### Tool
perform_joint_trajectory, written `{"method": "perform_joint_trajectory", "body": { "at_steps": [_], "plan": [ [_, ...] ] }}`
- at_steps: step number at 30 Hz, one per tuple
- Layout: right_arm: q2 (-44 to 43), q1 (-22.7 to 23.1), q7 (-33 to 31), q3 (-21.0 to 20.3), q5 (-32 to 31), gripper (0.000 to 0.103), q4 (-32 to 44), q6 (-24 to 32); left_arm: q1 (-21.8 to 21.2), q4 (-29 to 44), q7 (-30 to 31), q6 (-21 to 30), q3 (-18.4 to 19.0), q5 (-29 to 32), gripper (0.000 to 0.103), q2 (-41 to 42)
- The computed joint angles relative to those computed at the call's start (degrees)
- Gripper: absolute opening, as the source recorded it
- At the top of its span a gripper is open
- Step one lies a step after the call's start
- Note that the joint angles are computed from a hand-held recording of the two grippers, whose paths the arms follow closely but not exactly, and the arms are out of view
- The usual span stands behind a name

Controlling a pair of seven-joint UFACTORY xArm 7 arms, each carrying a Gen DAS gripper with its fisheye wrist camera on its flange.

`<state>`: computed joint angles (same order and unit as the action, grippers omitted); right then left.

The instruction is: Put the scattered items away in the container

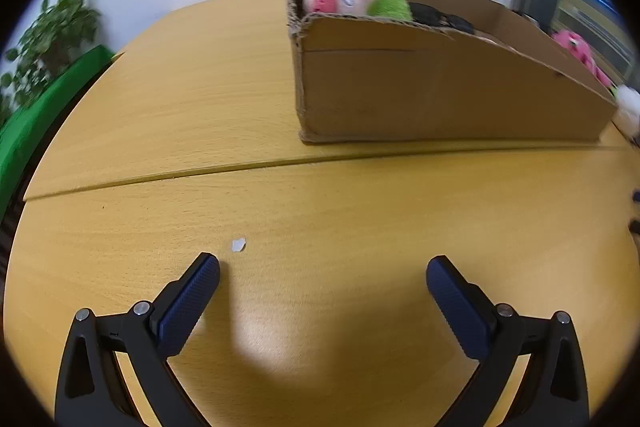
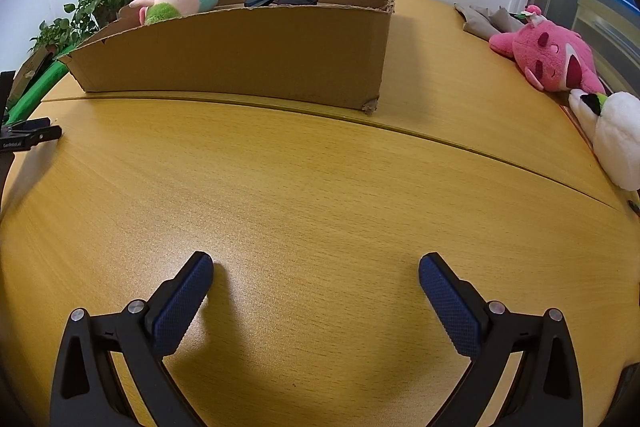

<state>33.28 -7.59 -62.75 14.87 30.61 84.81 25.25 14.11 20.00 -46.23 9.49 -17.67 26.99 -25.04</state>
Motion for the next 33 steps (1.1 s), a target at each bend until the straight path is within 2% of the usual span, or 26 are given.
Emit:
{"method": "perform_joint_trajectory", "body": {
  "at_steps": [1,3,4,6,10,14,18,19,22,24,27,30,33],
  "plan": [
    [0.0,0.0,0.0,0.0,0.0,0.103,0.0,0.0,-2.2,-1.9,2.1,0.3,2.5,-1.0,0.103,-2.2],
    [0.0,0.0,0.0,0.0,0.0,0.103,0.0,0.0,-3.6,-3.0,4.5,1.1,4.0,-2.3,0.103,-4.0],
    [0.0,0.0,0.0,0.0,0.0,0.103,0.0,-0.1,-3.6,-1.6,5.5,1.4,4.1,-2.8,0.103,-2.7],
    [0.0,0.0,0.0,0.1,0.0,0.103,-0.1,-0.2,-2.2,1.6,4.3,2.1,1.6,-2.6,0.103,0.1],
    [-0.1,0.0,0.1,0.0,0.0,0.103,-0.3,-0.5,-3.6,1.8,4.8,3.8,3.1,-3.2,0.103,-0.9],
    [-0.1,0.7,1.7,-0.3,-0.6,0.103,-0.3,-0.9,-3.0,3.8,2.3,4.5,1.7,-1.7,0.103,0.8],
    [0.1,0.5,1.8,-0.1,-0.9,0.103,0.0,-0.8,-4.7,3.5,3.6,5.3,4.0,-1.9,0.103,0.0],
    [0.1,0.5,1.9,-0.1,-1.0,0.103,0.0,-0.9,-3.9,4.8,2.1,5.5,2.5,-1.2,0.103,1.4],
    [1.2,0.7,2.1,-0.1,-1.6,0.103,1.8,-0.2,-4.6,5.5,1.8,5.9,3.0,-0.5,0.103,1.9],
    [2.8,0.4,0.9,0.4,-2.2,0.103,4.4,1.7,-4.6,8.4,1.3,6.1,2.7,0.7,0.103,4.9],
    [5.2,1.6,1.5,-0.2,-3.4,0.103,8.6,3.5,-6.3,9.2,2.8,6.0,4.6,0.8,0.103,5.8],
    [6.6,3.0,3.9,-1.0,-4.5,0.103,10.7,3.5,-5.9,12.9,-0.2,7.0,3.2,3.2,0.103,9.2],
    [6.7,3.2,4.7,-0.9,-5.2,0.103,11.0,3.4,-7.1,14.2,-2.8,7.3,4.0,5.4,0.103,10.7]
  ]
}}
